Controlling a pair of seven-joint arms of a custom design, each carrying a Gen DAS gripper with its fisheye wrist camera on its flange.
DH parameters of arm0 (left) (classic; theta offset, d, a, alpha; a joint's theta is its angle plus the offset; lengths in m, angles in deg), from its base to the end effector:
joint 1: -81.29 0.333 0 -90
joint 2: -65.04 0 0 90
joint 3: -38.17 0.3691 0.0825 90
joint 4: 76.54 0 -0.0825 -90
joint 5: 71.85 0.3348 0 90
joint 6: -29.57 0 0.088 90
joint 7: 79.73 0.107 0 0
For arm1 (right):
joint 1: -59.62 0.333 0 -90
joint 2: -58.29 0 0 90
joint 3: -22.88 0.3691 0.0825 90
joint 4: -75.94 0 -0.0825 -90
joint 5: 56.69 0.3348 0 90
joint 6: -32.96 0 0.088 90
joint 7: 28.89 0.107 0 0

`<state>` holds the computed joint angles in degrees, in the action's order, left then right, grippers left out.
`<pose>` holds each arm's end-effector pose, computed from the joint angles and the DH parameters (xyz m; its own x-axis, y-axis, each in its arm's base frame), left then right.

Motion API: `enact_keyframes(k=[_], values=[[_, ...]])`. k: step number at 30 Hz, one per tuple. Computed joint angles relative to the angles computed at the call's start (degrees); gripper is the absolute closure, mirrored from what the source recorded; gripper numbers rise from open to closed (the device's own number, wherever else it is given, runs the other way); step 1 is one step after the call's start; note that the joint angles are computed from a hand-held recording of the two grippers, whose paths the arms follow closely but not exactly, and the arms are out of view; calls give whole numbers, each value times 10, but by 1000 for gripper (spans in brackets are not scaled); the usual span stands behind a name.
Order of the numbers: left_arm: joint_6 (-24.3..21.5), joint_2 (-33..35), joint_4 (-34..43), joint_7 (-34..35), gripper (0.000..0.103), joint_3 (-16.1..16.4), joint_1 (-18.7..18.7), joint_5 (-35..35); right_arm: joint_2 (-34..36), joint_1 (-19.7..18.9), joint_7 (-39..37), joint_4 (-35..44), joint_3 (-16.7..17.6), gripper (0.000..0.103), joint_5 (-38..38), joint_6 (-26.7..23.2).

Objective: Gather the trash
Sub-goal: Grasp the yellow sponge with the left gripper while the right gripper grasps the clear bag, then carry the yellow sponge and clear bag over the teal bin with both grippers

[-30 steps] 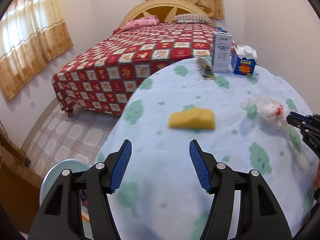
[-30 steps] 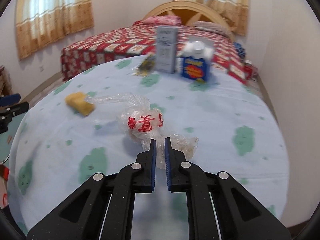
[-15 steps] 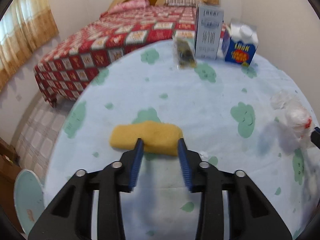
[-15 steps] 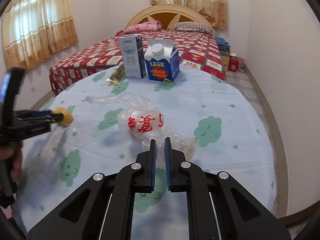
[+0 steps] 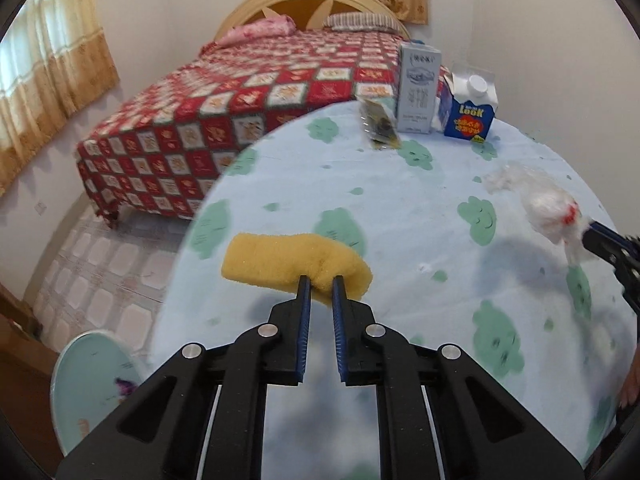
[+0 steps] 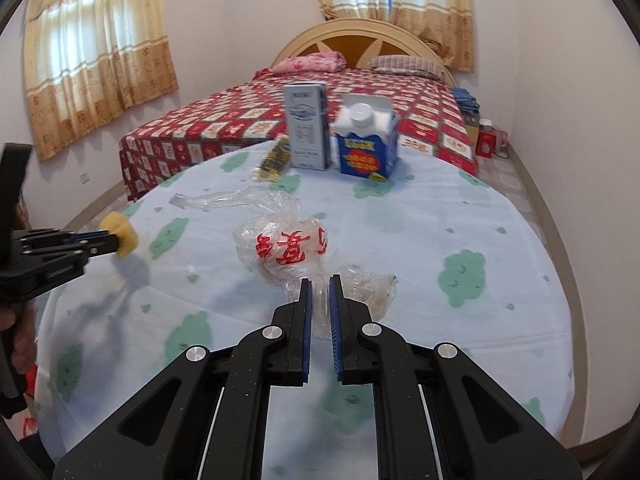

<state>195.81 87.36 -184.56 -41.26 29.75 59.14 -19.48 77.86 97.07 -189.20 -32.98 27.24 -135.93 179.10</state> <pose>0.5369 -0.3573 0.4413 -0.3859 -0.9184 -0.0869 -0.6684 0.3432 -0.6599 0.4599 0.4222 0.4264 -0.0625 -0.9959 -0.0654 -0.6083 0.0900 -0.7886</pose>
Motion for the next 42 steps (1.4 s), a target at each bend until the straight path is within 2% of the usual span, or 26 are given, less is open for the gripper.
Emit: enact_keyframes(k=[2,3,7,11,17,22,27,42], values=[[12,-22,-24,-35,92,21,-9,36,7,2,-8,10,1,94,4,1],[17,-40,-41,-75,92,41,-21,79,17,5,-16,25,2,94,5,-1],[26,-79,-80,-167,92,49,-10,174,37,16,-26,55,-4,94,6,7],[17,-106,-102,-257,92,45,4,263,56,30,-29,86,-13,94,2,19],[6,-141,-133,-344,92,23,46,346,93,57,-69,149,-25,94,14,27],[1,-162,-155,-378,92,0,84,380,120,80,-112,195,-35,94,41,32],[2,-177,-172,-403,92,-12,106,405,136,99,-137,224,-49,94,62,31],[13,-197,-186,-434,92,-21,124,437,147,125,-162,247,-67,93,81,24]])
